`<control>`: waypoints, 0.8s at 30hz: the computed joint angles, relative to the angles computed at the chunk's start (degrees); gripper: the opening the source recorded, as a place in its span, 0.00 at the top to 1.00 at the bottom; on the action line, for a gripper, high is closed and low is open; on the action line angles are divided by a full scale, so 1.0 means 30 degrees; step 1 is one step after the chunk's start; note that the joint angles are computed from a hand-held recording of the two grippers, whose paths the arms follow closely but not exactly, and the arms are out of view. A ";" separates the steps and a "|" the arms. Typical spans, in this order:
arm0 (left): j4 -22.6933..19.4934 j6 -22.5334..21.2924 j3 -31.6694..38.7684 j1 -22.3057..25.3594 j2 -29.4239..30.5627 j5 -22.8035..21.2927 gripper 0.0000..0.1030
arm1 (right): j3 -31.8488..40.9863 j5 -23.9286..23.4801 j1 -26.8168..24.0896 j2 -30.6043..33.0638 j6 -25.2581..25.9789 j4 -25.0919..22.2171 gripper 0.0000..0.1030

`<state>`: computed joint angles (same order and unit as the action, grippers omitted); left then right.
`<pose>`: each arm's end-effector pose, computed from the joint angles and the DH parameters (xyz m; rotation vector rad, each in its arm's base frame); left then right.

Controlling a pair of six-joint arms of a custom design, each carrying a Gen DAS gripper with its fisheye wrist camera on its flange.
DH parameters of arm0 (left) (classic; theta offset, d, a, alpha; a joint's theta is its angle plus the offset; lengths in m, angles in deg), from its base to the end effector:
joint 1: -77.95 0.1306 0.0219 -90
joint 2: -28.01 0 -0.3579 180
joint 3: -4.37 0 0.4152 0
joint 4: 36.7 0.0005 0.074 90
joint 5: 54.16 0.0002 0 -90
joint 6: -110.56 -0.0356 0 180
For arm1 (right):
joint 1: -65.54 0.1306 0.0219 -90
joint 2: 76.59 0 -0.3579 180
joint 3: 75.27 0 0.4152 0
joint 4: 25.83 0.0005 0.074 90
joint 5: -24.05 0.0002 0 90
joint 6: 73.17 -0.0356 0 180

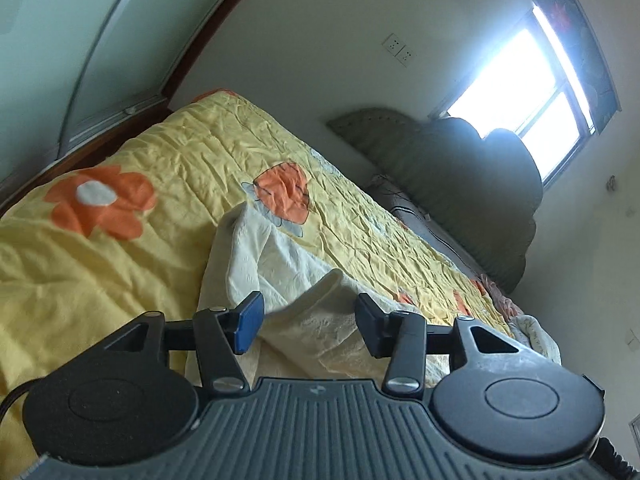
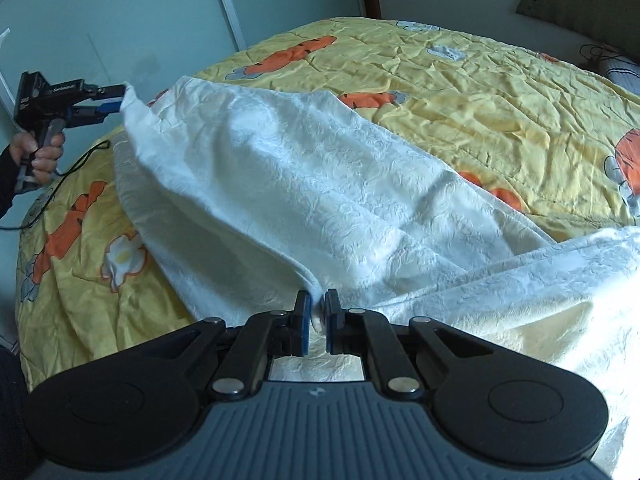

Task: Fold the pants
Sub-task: 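Lift the waistband with both grippers and carry it over toward the hems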

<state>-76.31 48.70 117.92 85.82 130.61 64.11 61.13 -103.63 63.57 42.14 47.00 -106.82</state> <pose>0.5967 0.0650 0.5080 -0.3445 2.0565 -0.7265 0.6356 -0.0006 0.4791 -0.7886 2.3263 0.6420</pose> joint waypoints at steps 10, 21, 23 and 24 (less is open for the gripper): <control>-0.0110 0.3211 -0.3488 -0.0866 -0.3428 -0.0677 0.25 | -0.1106 -0.0624 0.0036 -0.0806 -0.1677 0.2114 0.94; -0.3152 0.3968 -0.0360 -0.1658 -0.0749 -0.2376 0.59 | -0.1713 -0.0776 -0.0051 -0.1379 -0.2527 0.2912 0.94; -0.3684 0.3237 0.0269 -0.1743 -0.0324 -0.2742 0.84 | -0.1934 -0.0900 -0.0103 -0.1584 -0.2752 0.3173 0.94; -0.3904 0.2671 0.0603 -0.1801 -0.0172 -0.3119 0.95 | -0.2030 -0.0951 -0.0122 -0.1695 -0.2774 0.3206 0.94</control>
<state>-88.02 56.72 119.73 80.42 130.09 54.75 55.04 -106.48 63.20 37.06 38.68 -97.21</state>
